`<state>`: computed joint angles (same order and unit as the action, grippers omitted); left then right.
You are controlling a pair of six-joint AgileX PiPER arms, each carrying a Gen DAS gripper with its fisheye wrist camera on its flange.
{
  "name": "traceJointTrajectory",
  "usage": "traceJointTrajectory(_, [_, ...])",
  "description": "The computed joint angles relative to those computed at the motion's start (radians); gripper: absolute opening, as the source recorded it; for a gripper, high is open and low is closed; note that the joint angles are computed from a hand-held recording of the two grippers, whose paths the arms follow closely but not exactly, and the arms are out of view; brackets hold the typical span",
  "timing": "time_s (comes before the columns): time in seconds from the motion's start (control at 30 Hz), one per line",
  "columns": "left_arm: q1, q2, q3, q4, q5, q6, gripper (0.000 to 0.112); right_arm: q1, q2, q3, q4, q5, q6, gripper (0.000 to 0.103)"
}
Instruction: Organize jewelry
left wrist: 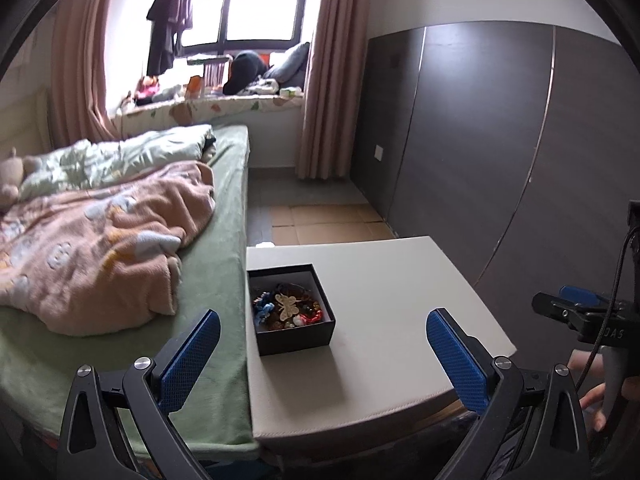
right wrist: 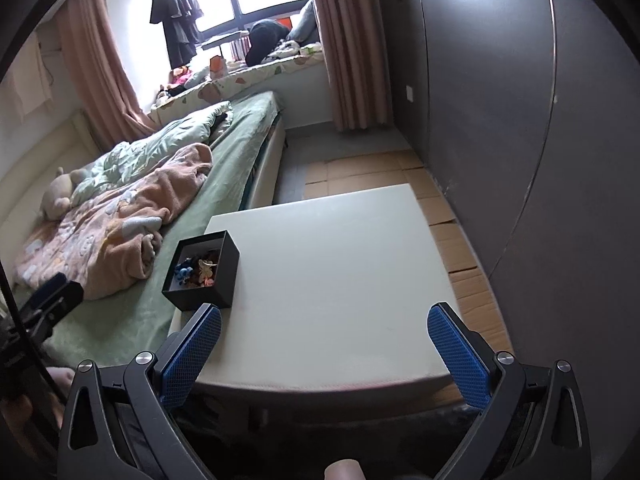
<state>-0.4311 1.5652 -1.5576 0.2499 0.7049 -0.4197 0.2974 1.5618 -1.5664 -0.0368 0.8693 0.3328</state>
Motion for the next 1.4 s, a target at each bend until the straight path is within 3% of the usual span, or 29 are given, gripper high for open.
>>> traceJointTrajectory(0.17, [-0.025,-0.048,0.055,0.06,-0.001,-0.026,0.103,0.037,-0.069,0.053,-0.062,0.014,0.031,0.103])
traceJointTrajectory(0.4, [-0.062,-0.092,0.167,0.248,-0.044,-0.205,0.103,0.129,-0.116,0.141,-0.272,0.0,0.184,0.103])
traceJointTrajectory(0.53, [-0.06,-0.107,0.196,0.282,-0.071,-0.237,0.103,0.161,-0.152,0.176,-0.356,-0.02,0.249,0.103])
traceJointTrajectory(0.87, [-0.06,-0.11,0.212,0.3,-0.069,-0.262,0.103,0.146,-0.192,0.226,-0.353,-0.092,0.282,0.103])
traceJointTrajectory(1.07, [-0.062,-0.11,0.203,0.29,-0.056,-0.257,0.103,0.134,-0.193,0.229,-0.317,-0.102,0.254,0.103])
traceJointTrajectory(1.4, [-0.085,-0.126,0.215,0.354,-0.041,-0.303,0.103,0.178,-0.183,0.215,-0.403,-0.065,0.315,0.103])
